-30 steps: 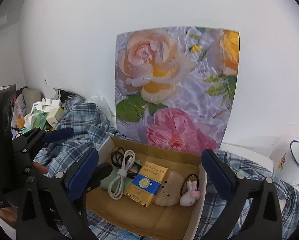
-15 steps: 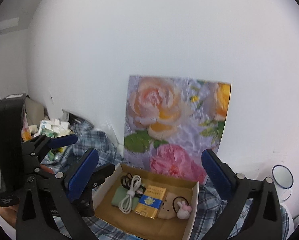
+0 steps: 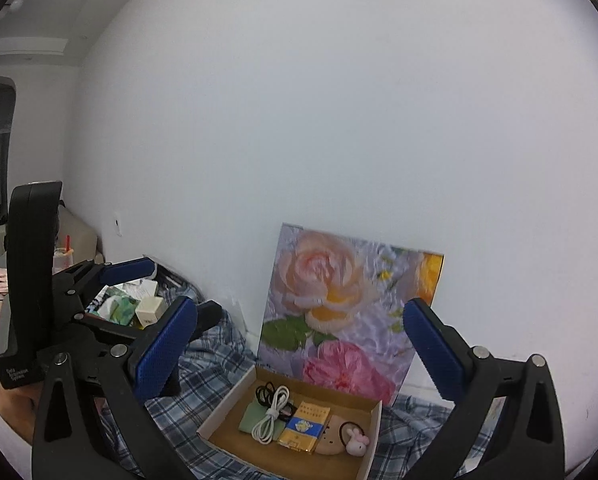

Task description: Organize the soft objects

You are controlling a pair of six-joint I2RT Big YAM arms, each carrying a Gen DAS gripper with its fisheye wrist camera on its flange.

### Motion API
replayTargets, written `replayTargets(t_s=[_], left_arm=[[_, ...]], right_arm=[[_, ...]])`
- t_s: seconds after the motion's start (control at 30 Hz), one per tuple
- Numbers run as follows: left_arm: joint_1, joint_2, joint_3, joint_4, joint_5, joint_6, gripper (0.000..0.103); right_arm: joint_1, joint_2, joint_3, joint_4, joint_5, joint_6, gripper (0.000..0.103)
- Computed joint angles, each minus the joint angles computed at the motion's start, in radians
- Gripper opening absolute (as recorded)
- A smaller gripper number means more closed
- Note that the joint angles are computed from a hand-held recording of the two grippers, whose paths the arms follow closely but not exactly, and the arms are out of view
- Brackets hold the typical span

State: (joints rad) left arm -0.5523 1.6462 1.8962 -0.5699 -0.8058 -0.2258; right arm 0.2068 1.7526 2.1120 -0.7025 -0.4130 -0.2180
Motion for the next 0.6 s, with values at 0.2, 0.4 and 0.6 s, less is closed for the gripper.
replayTargets(t_s=[0.2,0.4,0.6], left_arm=[[-0.019,-0.023,-0.016,0.031,0.011,0.032,0.103],[-0.032,-0.030,-0.016,0.036,0.037,0.044,0.103],[-0.042,-0.034,-0.011,0.032,0.025,0.051,0.103]], right_arm=[[-0.005,-0.043,-0.039,0.043,0.001,-0.003,0.103],[-0.008,-0.072,-0.066,0.074,0.014,-0.005,0.103],[-0.015,-0.093,-0.081,0.088,0.015,-0.008,0.103]])
